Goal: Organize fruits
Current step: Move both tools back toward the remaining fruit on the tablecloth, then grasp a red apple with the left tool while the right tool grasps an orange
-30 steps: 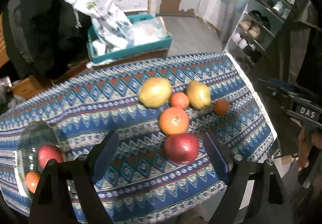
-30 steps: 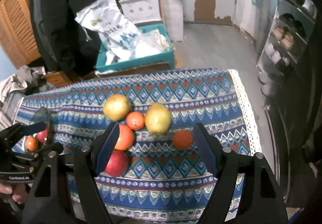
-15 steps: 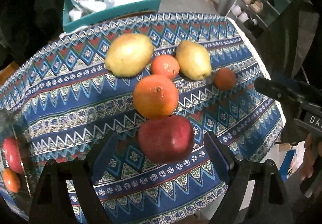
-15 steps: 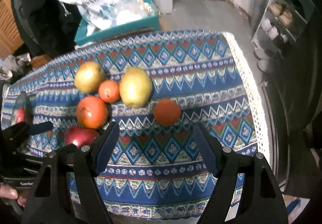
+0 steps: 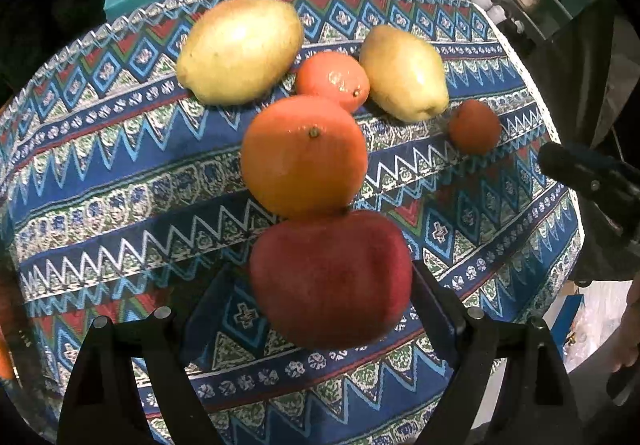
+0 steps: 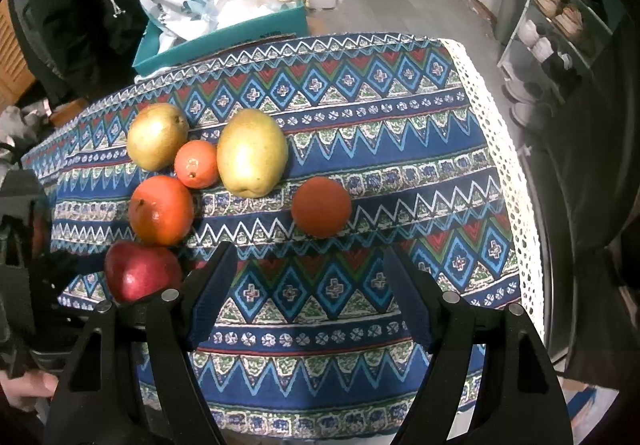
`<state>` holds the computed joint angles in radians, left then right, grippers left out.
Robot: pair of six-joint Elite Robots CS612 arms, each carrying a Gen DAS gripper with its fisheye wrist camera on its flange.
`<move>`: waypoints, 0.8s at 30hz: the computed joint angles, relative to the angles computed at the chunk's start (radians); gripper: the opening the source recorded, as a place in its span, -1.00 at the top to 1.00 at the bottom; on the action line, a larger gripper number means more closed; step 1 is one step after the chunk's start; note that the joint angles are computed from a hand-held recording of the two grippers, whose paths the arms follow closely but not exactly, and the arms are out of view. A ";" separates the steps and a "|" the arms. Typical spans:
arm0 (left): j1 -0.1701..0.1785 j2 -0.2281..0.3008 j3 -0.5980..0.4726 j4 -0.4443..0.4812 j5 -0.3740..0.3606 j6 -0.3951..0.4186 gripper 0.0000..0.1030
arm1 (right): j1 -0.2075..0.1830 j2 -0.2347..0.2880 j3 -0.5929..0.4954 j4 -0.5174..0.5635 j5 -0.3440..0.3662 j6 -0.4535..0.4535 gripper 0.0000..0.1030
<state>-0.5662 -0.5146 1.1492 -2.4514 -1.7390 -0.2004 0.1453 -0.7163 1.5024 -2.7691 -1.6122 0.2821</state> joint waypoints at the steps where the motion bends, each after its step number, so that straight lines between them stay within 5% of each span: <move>1: 0.000 0.002 -0.002 0.001 -0.003 -0.002 -0.71 | -0.001 0.001 -0.001 0.002 0.000 0.002 -0.49; 5: 0.007 0.016 -0.019 0.017 -0.065 0.003 -0.48 | -0.004 0.007 -0.008 0.014 0.006 0.004 -0.49; 12: 0.006 0.007 0.002 -0.007 -0.060 0.001 -0.48 | -0.015 0.052 -0.061 0.042 0.066 -0.026 -0.49; 24: 0.038 -0.048 0.078 -0.097 -0.015 -0.011 -0.48 | -0.024 0.126 -0.147 0.101 0.044 -0.056 -0.48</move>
<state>-0.5278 -0.5629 1.2270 -2.5482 -1.7539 -0.2118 0.1211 -0.5899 1.3557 -2.6686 -1.5684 0.2265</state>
